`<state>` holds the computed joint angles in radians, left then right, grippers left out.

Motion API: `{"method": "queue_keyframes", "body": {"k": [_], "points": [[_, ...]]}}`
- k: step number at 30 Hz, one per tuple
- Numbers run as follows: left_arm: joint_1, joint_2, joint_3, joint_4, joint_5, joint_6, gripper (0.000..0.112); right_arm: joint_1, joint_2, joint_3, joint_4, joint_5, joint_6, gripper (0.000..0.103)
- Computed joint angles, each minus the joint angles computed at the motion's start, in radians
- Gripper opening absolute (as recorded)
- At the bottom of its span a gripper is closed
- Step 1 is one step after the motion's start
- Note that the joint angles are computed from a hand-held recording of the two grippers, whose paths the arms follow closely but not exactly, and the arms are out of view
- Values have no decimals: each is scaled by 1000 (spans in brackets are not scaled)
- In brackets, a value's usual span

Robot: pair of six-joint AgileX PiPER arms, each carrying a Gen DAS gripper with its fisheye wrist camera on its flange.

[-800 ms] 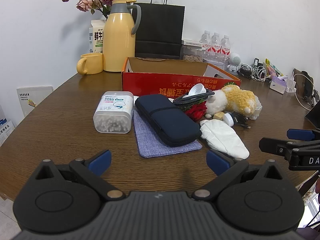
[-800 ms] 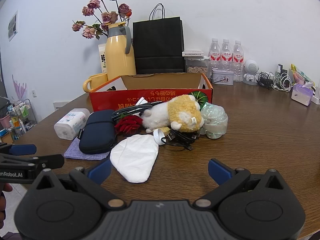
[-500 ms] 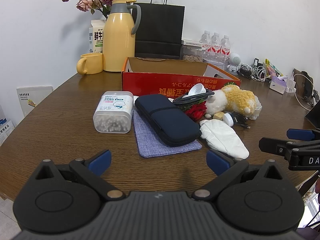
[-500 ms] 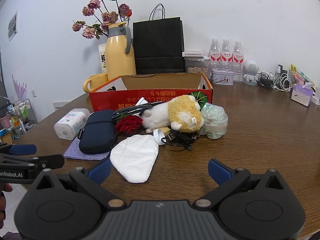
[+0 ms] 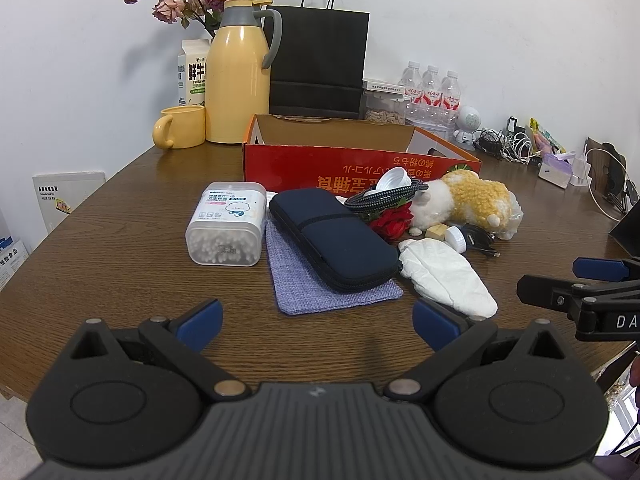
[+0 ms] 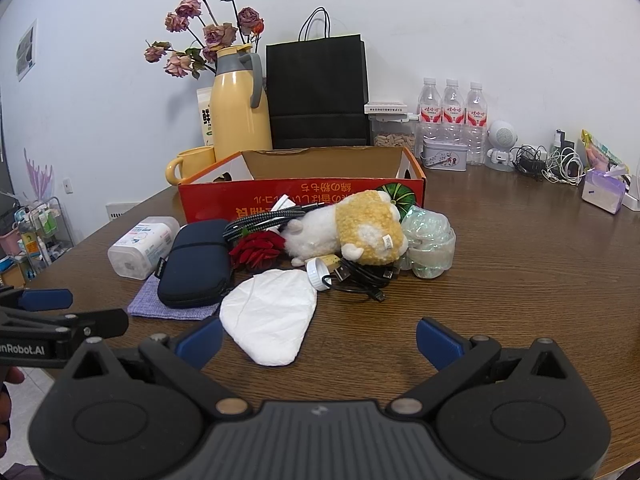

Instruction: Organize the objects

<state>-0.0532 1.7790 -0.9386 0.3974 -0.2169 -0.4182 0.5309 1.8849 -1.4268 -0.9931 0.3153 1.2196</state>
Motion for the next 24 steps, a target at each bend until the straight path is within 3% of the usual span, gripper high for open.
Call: {"method": "queue_keyframes", "body": {"k": [24], "points": [[3,-2,-2,12,-5,-15,103,2,-2,-5,4,6,-8,103]]}}
